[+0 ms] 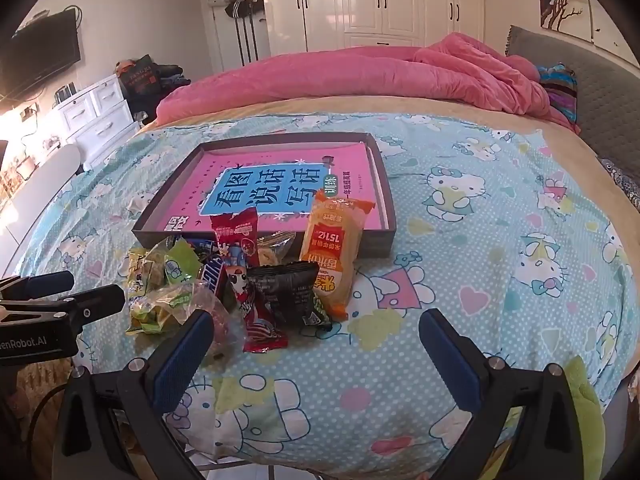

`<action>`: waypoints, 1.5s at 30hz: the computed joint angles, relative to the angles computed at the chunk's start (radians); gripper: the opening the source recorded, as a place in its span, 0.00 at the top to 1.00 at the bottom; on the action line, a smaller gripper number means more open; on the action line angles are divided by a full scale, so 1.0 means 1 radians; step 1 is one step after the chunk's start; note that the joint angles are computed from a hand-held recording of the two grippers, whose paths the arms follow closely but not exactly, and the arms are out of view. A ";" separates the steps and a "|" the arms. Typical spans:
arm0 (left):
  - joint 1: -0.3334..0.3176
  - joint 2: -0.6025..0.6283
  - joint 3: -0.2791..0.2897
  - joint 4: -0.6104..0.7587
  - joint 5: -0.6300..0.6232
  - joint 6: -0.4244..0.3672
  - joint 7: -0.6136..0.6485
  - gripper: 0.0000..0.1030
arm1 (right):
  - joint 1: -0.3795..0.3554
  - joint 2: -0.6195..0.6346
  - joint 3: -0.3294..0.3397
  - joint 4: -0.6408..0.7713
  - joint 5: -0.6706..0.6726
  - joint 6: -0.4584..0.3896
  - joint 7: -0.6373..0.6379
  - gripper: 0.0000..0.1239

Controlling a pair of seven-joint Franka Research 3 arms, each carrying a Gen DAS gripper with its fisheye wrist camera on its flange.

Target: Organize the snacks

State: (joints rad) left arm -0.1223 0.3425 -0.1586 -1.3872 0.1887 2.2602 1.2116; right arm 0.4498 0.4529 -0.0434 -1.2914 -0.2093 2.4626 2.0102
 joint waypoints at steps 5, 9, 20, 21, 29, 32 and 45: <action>0.004 -0.002 -0.005 0.000 -0.018 -0.003 0.011 0.08 | 0.003 0.001 -0.003 -0.003 -0.008 0.003 0.005 0.17; 0.007 -0.004 -0.006 -0.010 -0.023 0.002 0.020 0.08 | 0.010 0.011 -0.005 0.009 -0.014 0.003 0.013 0.17; 0.001 0.005 -0.006 0.006 -0.020 -0.013 0.024 0.08 | 0.003 -0.006 -0.002 -0.009 -0.007 0.021 0.006 0.17; 0.001 0.005 -0.006 0.005 -0.020 -0.012 0.024 0.08 | 0.003 -0.005 -0.001 -0.006 -0.007 0.018 0.005 0.17; -0.003 0.009 -0.006 0.009 -0.018 -0.015 0.025 0.08 | 0.003 -0.002 -0.001 0.002 -0.003 0.016 -0.002 0.17; -0.003 0.010 -0.007 0.010 -0.019 -0.016 0.025 0.08 | 0.003 -0.001 -0.002 0.002 -0.005 0.016 -0.002 0.17; 0.002 0.009 -0.011 0.006 -0.039 -0.014 0.037 0.08 | 0.002 0.000 -0.002 0.004 -0.003 0.016 -0.004 0.17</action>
State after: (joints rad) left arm -0.1200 0.3516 -0.1697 -1.3809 0.1497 2.2464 1.2487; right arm 0.4522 0.4525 -0.0454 -1.2877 -0.2123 2.4788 2.0062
